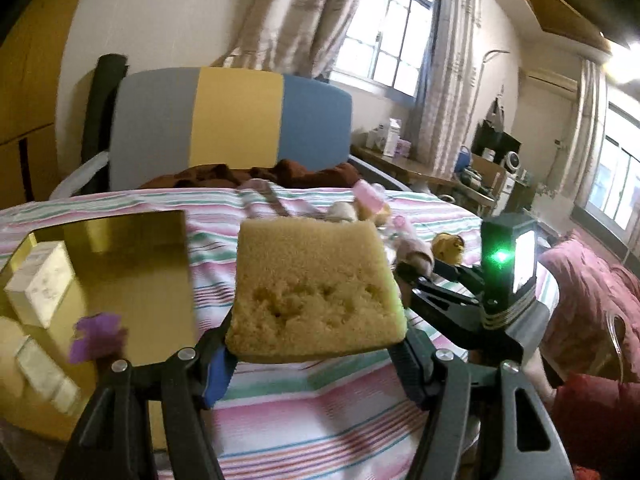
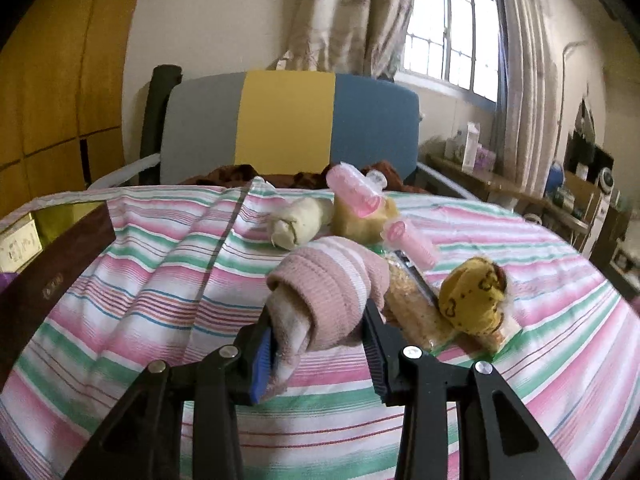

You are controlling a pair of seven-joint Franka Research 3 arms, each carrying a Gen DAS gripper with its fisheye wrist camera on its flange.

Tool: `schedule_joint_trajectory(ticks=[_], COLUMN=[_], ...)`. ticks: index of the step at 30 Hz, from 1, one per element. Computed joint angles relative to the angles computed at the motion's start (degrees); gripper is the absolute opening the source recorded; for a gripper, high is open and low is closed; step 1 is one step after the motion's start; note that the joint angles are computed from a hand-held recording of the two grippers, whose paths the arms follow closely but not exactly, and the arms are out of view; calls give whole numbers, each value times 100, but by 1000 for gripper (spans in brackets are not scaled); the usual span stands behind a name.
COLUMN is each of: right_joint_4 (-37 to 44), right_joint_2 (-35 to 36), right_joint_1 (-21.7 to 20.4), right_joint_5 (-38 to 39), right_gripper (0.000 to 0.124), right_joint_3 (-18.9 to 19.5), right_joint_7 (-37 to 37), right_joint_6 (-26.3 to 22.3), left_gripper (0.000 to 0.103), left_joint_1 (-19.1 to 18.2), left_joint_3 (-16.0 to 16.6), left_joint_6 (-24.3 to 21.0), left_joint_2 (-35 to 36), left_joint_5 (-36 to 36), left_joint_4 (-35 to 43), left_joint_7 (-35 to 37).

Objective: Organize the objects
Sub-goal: 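Carry the sponge and sock to the gold tray and release them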

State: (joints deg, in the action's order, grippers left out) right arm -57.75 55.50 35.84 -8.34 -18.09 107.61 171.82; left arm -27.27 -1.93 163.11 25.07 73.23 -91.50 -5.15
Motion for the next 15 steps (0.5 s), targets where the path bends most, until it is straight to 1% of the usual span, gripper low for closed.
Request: schedule_joint_trajectory(ticks=[2,4,5,10,12,13,14,15], right_joint_4=[-148,-273,-436,-977,-1166,-1241,-1318,-1398], right_joint_2=[-132,-217,-325,-725,-898,-972,-1068,-1138], right_joint_1=[-67,-6,4,60,-6,-43,-135,-186], right_joint_5=[-75,-133,-155,90,272,366,472,559], right_gripper=[41,41,41,41,41,41,40,41], right_joint_3=[277,305,396,754,1071,1234,1524,1703], right_joint_7=[-399,-592,-742,-1114,-1341,-1480,-1691,-1848], right_joint_6=[-48,-60,-9,156,313,380,452,518], left_gripper=[68,68,68,68,68,68,69,69], left_joint_1=[32,103,141,509,676,778,862,927], left_joint_3=[44,41,40,-160,-245,-262,-291,-330], left_joint_6=[-17,-24,-39,-150,-240,-214,-234,-276], left_joint_2=[-254,-460,-583,-1003,-1149,-1224,-1295,-1337], left_joint_5=[82,254,403,709,685,697,678,645], left_joint_4=[-329,-581,-723,-1191,-1353,-1436,-1516,-1564], left_joint_7=[-193,-435,-625,-1019,-1047,-1103,-1117,-1101])
